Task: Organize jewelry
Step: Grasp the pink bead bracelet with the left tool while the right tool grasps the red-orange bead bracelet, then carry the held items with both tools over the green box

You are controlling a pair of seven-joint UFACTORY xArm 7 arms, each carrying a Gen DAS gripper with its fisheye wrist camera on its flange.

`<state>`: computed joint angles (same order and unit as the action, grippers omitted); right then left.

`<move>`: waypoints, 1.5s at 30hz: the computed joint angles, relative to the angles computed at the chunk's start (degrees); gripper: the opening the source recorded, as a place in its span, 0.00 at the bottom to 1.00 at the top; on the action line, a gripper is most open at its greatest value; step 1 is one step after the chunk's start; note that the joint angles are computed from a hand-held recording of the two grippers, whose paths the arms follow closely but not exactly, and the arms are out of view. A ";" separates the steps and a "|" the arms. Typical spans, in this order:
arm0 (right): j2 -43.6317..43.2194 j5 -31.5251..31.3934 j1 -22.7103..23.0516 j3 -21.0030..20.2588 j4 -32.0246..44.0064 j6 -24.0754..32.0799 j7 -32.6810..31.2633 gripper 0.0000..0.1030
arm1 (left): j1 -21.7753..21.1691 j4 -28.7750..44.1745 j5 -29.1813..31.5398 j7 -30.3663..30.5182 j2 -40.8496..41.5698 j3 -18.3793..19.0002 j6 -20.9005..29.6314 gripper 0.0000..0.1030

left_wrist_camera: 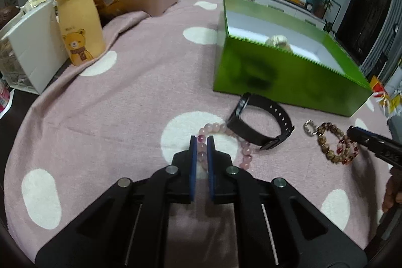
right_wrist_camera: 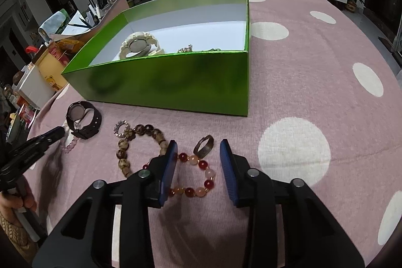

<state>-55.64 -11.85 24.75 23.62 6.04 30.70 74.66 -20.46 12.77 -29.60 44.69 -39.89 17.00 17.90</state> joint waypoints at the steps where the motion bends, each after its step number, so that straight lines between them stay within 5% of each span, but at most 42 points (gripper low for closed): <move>1: 0.40 -0.19 -0.30 -0.01 0.15 -0.08 -0.15 0.32 | 0.29 0.12 0.07 0.31 -0.78 0.45 0.73 0.07; 15: 1.88 -1.89 -1.87 1.10 0.96 0.10 0.41 0.04 | 4.55 0.62 -0.30 1.47 -8.99 1.10 8.78 0.07; 33: -11.08 -1.29 2.78 1.62 1.62 6.85 -1.05 0.03 | 6.51 2.98 -1.68 1.42 -15.25 -0.47 15.99 0.07; 45: -13.16 -1.91 -0.11 1.06 4.00 6.93 -6.70 0.03 | 0.29 6.94 -2.99 -0.70 -13.94 -3.71 13.79 0.07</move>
